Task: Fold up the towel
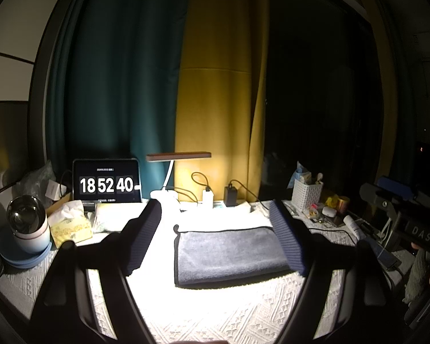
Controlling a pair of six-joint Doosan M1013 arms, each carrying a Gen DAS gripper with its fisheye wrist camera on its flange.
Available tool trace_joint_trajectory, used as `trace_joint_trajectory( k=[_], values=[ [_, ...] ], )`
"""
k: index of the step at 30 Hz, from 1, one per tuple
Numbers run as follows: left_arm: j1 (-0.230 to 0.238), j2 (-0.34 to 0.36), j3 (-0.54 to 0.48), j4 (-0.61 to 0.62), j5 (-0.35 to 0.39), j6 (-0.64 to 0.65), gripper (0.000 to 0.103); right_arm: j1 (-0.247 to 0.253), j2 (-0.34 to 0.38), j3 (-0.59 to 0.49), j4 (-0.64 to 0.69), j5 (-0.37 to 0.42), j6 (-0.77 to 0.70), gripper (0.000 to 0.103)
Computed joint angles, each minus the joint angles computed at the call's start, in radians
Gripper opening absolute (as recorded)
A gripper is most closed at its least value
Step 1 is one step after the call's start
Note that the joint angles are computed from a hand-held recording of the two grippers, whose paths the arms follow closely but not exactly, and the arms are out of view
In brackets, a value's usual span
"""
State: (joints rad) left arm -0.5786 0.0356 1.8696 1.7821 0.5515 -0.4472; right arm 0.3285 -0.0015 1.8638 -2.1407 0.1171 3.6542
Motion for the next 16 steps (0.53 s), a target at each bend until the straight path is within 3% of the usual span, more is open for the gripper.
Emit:
trace_joint_trajectory(
  k=[16],
  values=[
    [0.003, 0.002, 0.011, 0.009, -0.010, -0.022, 0.078, 0.000, 0.006, 0.001, 0.000, -0.004, 0.003, 0.055]
  ],
)
